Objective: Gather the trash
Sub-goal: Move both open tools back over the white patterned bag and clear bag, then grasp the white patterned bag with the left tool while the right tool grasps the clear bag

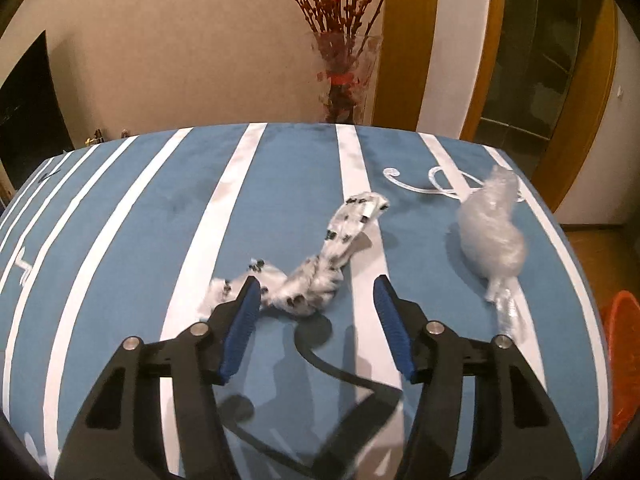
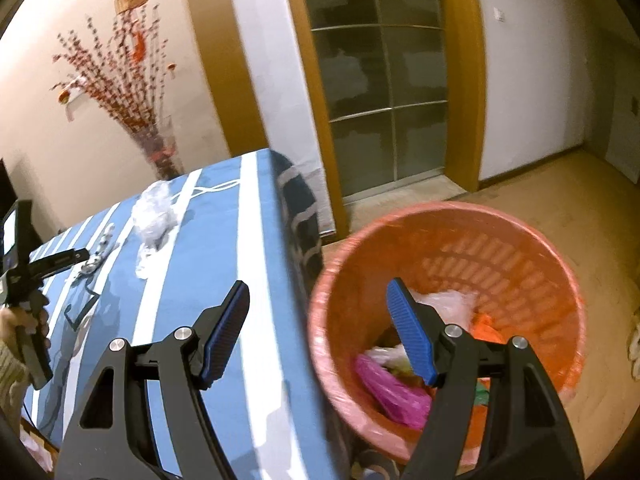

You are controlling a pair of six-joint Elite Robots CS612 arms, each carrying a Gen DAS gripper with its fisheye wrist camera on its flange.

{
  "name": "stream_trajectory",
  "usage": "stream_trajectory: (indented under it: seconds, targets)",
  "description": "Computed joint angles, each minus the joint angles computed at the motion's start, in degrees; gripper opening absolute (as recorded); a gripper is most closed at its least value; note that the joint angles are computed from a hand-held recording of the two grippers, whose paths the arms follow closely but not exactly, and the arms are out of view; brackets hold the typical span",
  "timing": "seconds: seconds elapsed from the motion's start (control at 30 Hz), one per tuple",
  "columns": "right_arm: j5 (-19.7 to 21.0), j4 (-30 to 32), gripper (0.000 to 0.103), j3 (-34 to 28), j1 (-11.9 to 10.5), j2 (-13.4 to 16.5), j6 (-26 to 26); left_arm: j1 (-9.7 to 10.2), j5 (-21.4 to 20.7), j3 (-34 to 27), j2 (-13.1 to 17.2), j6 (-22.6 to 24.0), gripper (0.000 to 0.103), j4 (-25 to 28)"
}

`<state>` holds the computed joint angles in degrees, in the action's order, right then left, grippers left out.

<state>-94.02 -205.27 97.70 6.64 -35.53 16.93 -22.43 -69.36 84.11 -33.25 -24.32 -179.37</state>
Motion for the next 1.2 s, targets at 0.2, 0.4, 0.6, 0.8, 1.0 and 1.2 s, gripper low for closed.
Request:
stream_trajectory:
  seconds: [0.2, 0.4, 0.6, 0.8, 1.0, 1.2]
  targets:
    - [1.9, 2.1, 0.070, -3.2, 1.2, 0.9, -2.3, 0.72, -1.1, -3.2, 1.6, 3.2, 0.050, 5.3]
    - [4.1, 4.3, 0.070, -6.1, 2.1, 1.8, -4.5, 1.71, -4.5, -3.8, 2.1, 2.3, 0.033, 6.1]
    - [7.6, 7.7, 0.070, -9.7, 2.9, 3.1, -6.1, 2.40, -6.8, -3.1, 2.0, 2.8, 0.018, 3.9]
    - [12.9, 14.2, 0.060, -15.9, 3.9, 5.5, -8.0, 2.75, -7.3, 0.2, 0.5, 1.7, 0.018, -0.5]
    - [14.6, 22.2, 0.045, -23.7, 5.3, 8.9, -8.8, 2.94, -7.8, 3.7, -1.2, 0.7, 0.018, -4.9]
    - [14.2, 27.7, 0.040, -29.9, 6.4, 11.4, -7.7, 2.97, -8.3, 4.9, -1.8, 1.5, 0.018, -7.5]
